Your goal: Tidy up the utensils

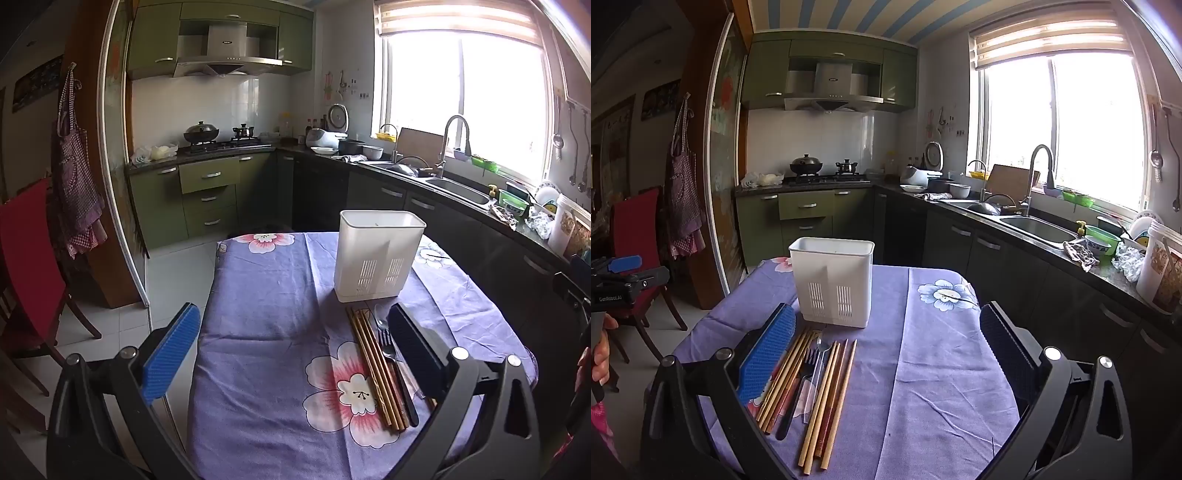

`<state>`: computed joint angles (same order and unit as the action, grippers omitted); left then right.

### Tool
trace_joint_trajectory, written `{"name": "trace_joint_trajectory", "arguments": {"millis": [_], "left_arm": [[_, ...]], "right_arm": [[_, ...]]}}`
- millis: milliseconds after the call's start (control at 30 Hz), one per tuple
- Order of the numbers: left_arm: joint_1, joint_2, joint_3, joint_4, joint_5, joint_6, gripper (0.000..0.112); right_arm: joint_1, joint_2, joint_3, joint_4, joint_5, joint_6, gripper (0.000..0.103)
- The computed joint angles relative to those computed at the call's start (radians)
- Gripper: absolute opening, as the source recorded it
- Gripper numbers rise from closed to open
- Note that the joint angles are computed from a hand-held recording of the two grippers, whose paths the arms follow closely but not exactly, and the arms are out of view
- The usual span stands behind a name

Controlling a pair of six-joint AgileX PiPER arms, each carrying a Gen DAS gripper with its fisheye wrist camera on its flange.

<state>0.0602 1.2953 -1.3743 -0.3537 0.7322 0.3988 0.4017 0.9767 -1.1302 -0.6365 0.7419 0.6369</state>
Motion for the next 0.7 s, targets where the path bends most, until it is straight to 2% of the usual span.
{"name": "trace_joint_trajectory", "arguments": {"millis": [400, 533, 700], "left_arm": [[0.019, 0.007, -0.008, -0.037, 0.023, 0.026, 0.097], [-0.004, 0.004, 0.015, -0.015, 0.0, 0.008, 0.097], [-0.003, 0.004, 0.014, -0.016, 0.007, 0.01, 0.097]], "right_arm": [[0.003, -0.003, 0.002, -0.001, -0.001, 0.004, 0.099], [0.004, -0.001, 0.002, -0.003, 0.0, 0.006, 0.099], [0.002, 0.001, 0.0, 0.001, -0.001, 0.003, 0.099]]}}
